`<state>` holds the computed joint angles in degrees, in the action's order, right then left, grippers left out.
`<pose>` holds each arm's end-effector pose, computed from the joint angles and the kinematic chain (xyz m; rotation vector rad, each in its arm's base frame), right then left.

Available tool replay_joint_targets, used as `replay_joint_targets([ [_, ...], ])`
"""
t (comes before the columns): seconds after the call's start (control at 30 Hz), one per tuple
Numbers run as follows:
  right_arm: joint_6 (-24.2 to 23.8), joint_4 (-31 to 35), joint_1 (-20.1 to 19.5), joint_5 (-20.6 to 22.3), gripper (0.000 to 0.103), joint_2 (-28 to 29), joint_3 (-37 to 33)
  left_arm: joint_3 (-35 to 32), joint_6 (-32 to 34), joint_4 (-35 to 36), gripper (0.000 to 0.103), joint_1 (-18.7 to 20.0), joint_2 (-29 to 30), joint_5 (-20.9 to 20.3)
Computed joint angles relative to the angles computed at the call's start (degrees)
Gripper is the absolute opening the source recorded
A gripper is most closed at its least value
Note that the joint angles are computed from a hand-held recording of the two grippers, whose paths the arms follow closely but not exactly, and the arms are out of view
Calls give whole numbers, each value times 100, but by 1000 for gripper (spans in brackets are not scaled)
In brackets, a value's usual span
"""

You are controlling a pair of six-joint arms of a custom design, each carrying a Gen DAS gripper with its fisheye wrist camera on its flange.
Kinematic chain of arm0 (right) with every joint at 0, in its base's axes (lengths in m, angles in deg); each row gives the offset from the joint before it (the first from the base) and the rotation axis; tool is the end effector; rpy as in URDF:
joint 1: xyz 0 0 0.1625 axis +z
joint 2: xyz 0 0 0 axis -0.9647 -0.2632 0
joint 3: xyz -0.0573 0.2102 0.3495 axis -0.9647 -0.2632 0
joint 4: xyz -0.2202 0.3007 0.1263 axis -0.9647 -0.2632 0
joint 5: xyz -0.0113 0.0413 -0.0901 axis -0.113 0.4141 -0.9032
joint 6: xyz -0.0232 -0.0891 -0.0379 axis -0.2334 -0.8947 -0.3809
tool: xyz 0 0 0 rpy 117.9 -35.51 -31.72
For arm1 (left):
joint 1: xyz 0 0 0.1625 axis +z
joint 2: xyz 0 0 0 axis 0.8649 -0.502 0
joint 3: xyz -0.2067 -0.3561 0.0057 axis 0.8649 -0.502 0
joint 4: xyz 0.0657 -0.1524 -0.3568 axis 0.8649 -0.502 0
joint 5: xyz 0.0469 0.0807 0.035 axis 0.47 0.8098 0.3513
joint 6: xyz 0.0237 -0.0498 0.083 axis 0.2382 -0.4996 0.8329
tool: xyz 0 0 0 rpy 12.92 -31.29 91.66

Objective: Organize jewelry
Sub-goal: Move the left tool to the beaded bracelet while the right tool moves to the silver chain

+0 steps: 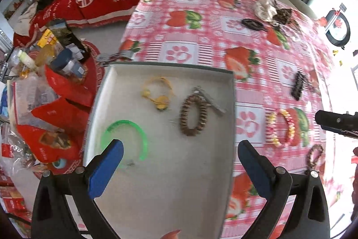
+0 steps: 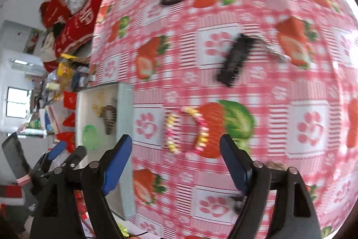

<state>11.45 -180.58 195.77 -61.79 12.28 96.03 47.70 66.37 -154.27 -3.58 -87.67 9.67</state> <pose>0.2761 -0.3095 0.0195 -0.8003 -2.6122 0.7417 -0.0648 -0.4451 0.2739 0.9048 2.3213 -0.0594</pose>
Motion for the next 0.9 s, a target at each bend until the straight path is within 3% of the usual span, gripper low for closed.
replay_joint_targets([
  [0.43, 907, 207, 79, -340, 83, -631, 974, 428, -348, 215, 103, -810, 85, -664],
  [0.7, 942, 297, -15, -459, 83, -975, 1355, 660, -409, 99, 103, -1122, 305, -714],
  [0.9, 686, 621, -183, -559, 83, -1232, 1440, 738, -665, -21, 103, -1189, 530, -702],
])
